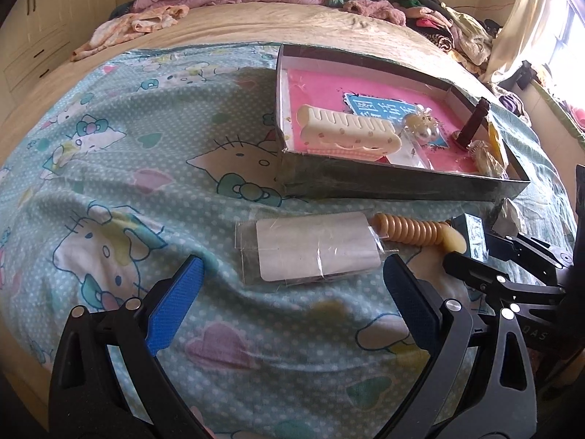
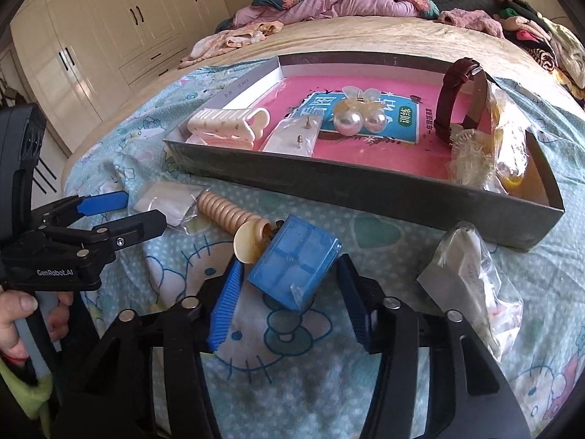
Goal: Organize jewelry
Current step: 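Grasp the blue square case with the right tool while the left tool grasps the bagged white card, then carry the blue case and bagged card into the box and release them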
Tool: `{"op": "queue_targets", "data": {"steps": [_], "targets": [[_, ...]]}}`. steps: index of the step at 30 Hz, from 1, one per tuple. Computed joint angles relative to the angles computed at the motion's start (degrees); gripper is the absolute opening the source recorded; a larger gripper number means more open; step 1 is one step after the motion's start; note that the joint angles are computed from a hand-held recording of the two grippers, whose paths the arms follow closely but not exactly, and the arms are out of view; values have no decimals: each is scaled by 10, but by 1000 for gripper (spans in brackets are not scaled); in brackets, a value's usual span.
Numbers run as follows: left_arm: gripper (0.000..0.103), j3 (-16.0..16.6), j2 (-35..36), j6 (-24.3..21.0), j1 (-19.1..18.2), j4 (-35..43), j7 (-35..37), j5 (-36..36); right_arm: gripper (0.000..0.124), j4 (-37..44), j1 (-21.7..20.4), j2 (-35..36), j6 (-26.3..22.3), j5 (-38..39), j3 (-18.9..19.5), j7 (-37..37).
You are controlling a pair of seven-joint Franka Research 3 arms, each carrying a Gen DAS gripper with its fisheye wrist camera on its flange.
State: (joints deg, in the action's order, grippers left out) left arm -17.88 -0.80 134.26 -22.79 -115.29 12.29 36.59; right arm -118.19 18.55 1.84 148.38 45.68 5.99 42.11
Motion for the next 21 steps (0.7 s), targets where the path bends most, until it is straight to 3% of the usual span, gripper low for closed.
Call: {"op": "queue_targets", "data": {"steps": [14,19,21], "targets": [[91,9,34,19,-5,25,23,5,40,-10,-11,-17,0,55,-10,-51],[77,10,32,28,-6,22,20,14,39,-12,-14,-27,-5,68,-16,-60],[76,10,30,29,-7,21,16,18,38,-14,-15,-32,-7,74,-17,-66]]}}
